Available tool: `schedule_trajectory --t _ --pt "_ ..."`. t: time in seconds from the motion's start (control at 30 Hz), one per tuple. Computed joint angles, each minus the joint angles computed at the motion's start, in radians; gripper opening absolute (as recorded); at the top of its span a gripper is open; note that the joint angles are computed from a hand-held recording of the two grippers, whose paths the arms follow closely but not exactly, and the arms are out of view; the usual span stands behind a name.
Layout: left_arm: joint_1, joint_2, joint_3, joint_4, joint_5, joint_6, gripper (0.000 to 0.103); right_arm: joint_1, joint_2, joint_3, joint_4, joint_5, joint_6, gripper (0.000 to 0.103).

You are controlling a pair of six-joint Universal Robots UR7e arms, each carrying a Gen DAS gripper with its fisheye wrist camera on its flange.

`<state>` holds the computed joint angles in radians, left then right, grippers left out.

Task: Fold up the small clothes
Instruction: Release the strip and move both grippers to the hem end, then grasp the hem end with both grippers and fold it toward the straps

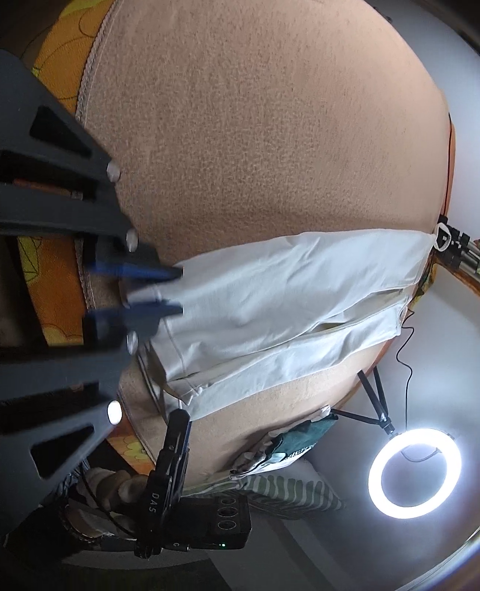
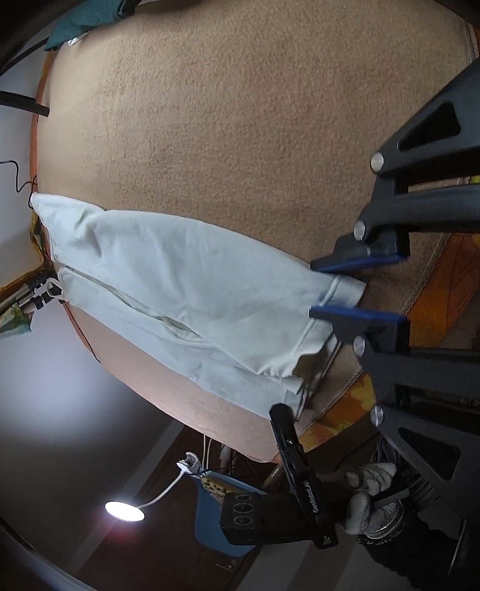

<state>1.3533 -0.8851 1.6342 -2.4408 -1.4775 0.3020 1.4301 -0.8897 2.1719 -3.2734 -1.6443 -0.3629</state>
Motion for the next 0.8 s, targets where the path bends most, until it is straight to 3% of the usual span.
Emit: schedule_trajectory --t 0.1,0.27,0.53,0.8 --pt "-0.007 -0.004 0.014 -0.025 0.005 0.028 0.004 -0.004 0.003 0.01 -0.019 0.02 0.004 0.003" --pt "0.002 -0.038 0.027 -0.05 -0.029 0.036 0.004 -0.015 -0.053 0.066 -0.063 0.066 0.013 0.002" --pt "0.01 -0.025 0.025 -0.027 0.009 0.051 0.004 -0.01 -0.016 0.055 -0.057 -0.013 -0.011 0.002" --pt "0.011 -0.03 0.021 -0.027 -0.018 0.032 0.004 -0.037 -0.035 0.06 -0.041 0.051 -0.003 0.002"
